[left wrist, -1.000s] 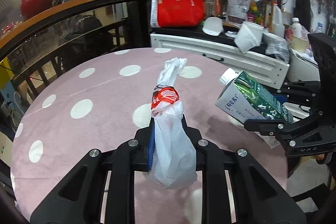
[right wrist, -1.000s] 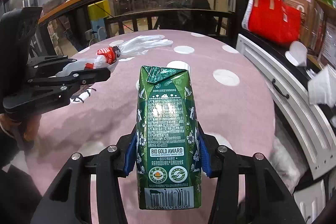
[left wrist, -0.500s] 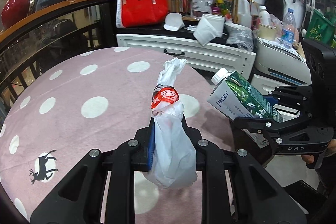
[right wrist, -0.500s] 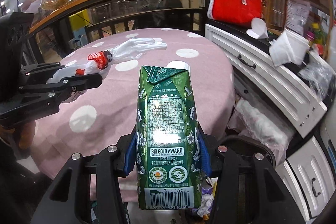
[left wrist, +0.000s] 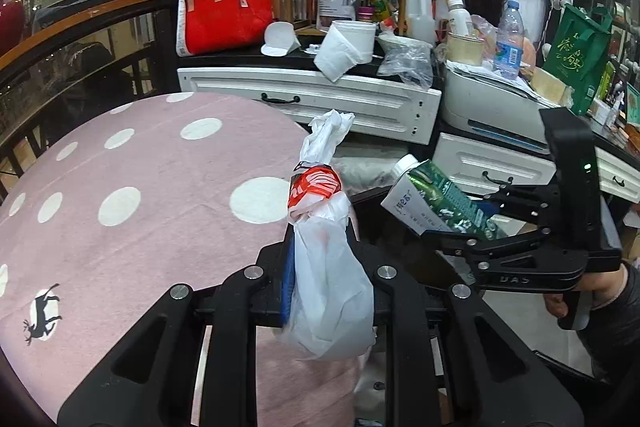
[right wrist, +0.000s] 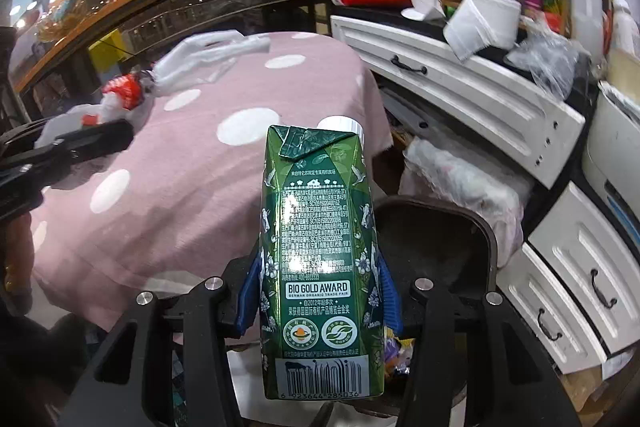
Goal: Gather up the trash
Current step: 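Carry the green carton and white bag toward the black bin with both tools, then lower the green carton into the black bin and open right tool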
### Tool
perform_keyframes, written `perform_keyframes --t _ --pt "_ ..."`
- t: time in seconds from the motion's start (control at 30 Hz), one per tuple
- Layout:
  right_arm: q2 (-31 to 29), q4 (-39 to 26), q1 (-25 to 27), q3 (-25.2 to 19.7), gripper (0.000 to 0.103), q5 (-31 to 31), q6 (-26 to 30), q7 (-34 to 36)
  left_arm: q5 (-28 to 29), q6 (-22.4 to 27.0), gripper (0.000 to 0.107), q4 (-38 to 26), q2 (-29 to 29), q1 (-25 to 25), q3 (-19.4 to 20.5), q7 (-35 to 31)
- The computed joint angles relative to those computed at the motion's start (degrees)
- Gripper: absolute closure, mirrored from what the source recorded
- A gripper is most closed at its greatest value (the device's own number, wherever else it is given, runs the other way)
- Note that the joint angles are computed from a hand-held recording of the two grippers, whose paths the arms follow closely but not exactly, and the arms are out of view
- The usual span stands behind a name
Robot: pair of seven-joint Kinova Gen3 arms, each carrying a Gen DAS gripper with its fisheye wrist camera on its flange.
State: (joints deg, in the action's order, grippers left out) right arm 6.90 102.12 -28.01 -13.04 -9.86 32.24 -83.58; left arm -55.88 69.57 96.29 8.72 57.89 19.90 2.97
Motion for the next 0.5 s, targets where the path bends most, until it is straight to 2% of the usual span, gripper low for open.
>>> perform_keyframes --t 0.5 --pt "8.7 -0.6 -1.0 3.5 0.055 7.3 1.8 -11.7 -0.1 -4.6 0.086 -3.7 3.5 1.9 -2.1 -3.0"
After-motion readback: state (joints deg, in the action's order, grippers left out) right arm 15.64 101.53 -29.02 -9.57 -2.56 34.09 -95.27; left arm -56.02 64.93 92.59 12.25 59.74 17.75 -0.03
